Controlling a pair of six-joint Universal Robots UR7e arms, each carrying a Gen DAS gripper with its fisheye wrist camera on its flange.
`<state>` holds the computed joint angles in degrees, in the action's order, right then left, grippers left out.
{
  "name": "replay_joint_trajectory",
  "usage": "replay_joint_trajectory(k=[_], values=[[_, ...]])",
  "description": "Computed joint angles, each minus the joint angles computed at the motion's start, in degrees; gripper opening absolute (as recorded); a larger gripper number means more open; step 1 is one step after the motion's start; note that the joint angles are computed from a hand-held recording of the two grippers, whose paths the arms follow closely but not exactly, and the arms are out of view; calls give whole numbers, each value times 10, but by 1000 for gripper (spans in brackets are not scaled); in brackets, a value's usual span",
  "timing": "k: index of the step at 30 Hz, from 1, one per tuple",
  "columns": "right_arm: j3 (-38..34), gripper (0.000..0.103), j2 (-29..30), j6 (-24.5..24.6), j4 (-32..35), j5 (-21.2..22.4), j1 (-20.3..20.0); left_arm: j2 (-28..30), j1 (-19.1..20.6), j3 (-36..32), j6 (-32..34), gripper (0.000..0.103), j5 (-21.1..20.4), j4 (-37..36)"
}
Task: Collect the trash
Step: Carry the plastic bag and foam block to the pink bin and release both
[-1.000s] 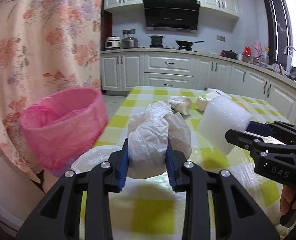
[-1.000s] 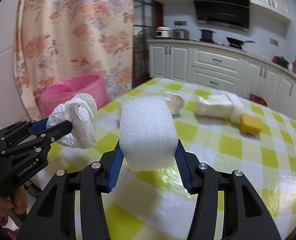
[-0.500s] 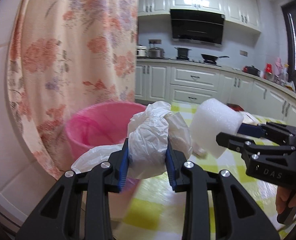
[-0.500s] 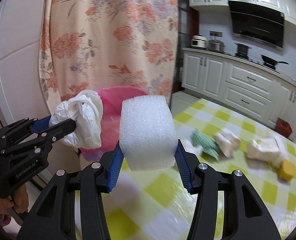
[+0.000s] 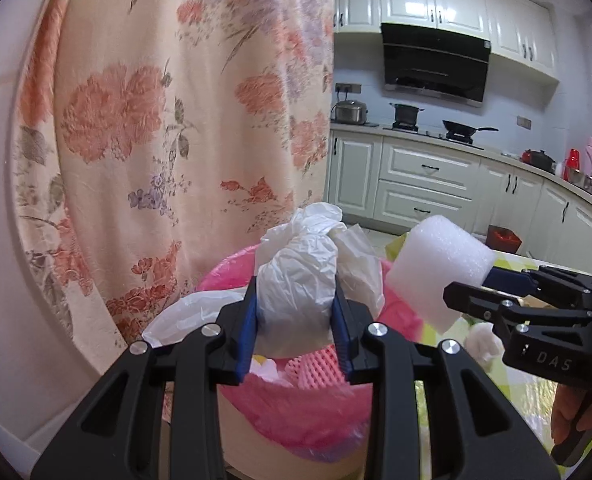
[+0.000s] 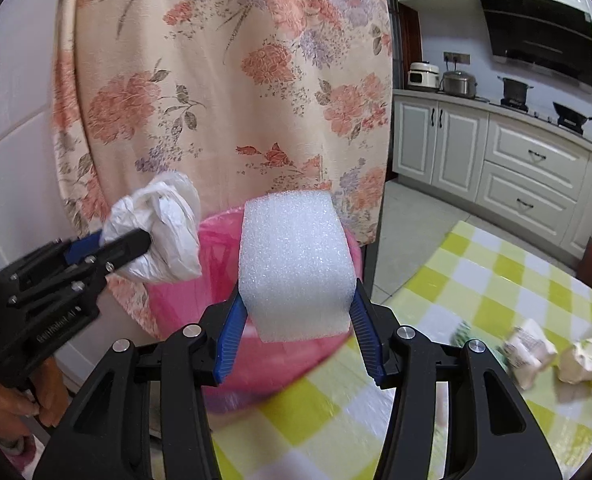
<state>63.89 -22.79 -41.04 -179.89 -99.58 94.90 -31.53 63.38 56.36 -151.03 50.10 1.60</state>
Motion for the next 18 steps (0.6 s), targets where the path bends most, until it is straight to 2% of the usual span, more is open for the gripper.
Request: replay_joint_trajectory(k=[6,13,14,15,17,18], values=[[-77,49,40,15,46,-4,5,40,21,-86,-9,32,7,60],[-115,50,65,7,58,-10,6,61,37,-125,-17,33,12,83],[-119,51,69,6,59,-8,6,63,38,-128,-18,36,13,86],[-124,52,72,4,61,-10,6,62,38,-125,-18,36,12,82],[-128,70,79,-5,48,-20,7,56,40,-113,-17,40,10,71],[-126,72,79,-7,43,-21,6,53,40,-109,-19,41,9,68]])
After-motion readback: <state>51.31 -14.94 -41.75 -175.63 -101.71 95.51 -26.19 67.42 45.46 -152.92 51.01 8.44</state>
